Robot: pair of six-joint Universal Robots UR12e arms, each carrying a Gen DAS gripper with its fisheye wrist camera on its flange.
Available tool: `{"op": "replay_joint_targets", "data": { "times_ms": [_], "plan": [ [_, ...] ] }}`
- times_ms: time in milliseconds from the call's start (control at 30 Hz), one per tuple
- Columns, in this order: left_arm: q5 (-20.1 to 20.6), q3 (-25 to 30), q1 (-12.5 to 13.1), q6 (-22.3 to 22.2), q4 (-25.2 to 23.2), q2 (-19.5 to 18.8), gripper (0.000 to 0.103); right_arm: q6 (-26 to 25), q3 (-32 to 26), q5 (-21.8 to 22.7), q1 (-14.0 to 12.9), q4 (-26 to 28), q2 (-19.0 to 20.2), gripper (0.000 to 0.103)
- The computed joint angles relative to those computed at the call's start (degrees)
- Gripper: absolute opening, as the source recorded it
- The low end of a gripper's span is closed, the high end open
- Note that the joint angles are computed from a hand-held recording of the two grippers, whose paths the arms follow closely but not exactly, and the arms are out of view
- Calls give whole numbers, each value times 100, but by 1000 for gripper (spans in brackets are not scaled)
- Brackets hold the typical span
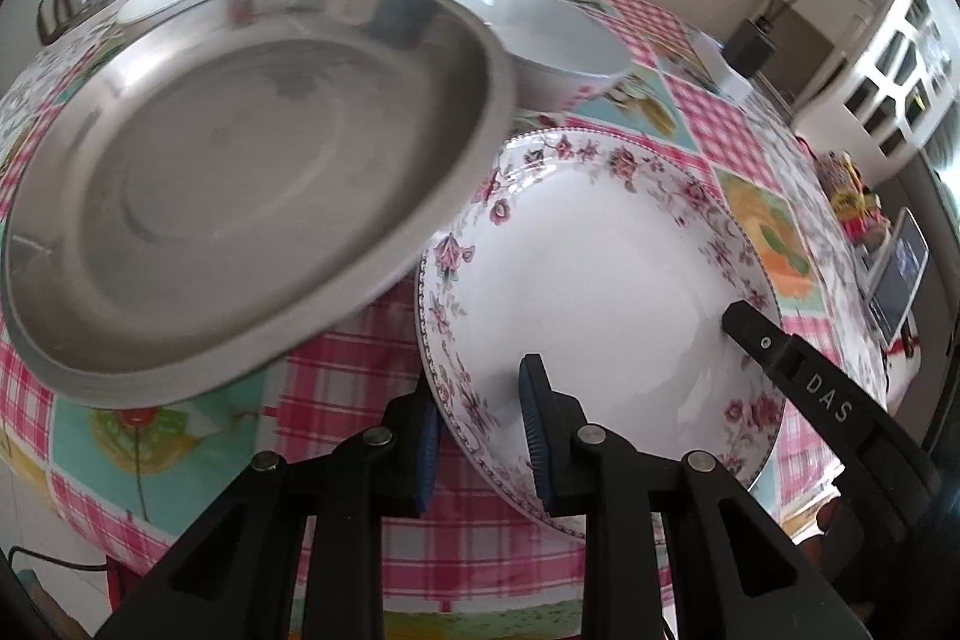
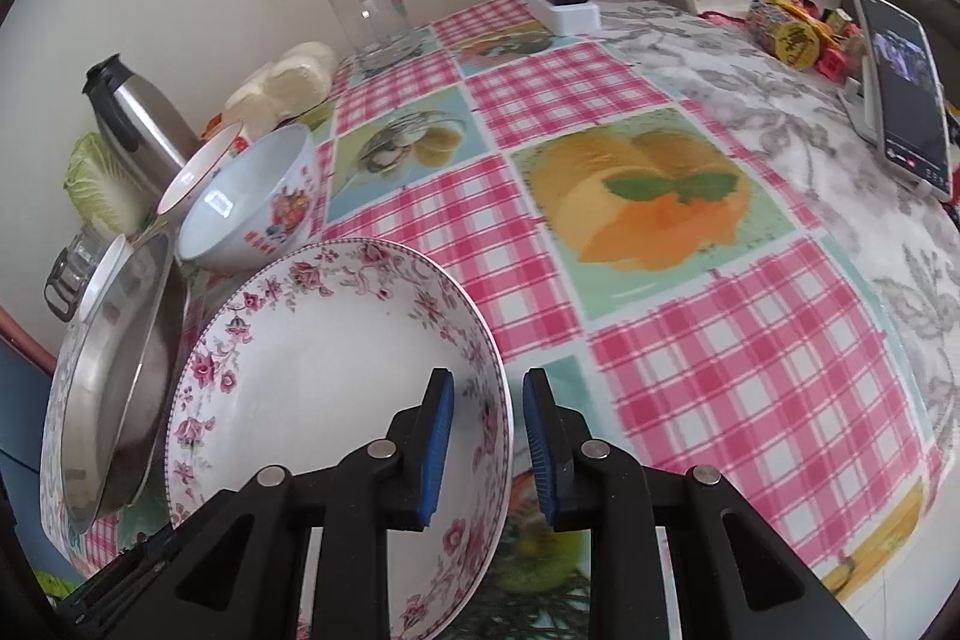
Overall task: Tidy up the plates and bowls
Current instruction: 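Lift the floral plate and carry it over the steel tray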
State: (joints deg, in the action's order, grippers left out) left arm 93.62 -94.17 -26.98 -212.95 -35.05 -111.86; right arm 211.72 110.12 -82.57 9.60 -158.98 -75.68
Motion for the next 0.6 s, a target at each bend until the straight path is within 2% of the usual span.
{"op": "replay_joint_targets", "data": {
  "times_ms": [233, 433, 533, 600],
  "plan": [
    [-229, 78, 26, 122, 82, -83, 26, 240, 164, 177, -165, -212, -54, 25],
    [-179, 126, 27, 128, 164, -142, 26, 247, 182, 200, -178, -250, -57, 24],
    [-161, 88, 33, 134, 257, -132, 25, 186, 196, 285, -182, -328, -48, 16],
    [-186, 72, 49, 104, 320, -134, 23, 216, 216, 301, -191, -374, -52, 15]
  ]
}}
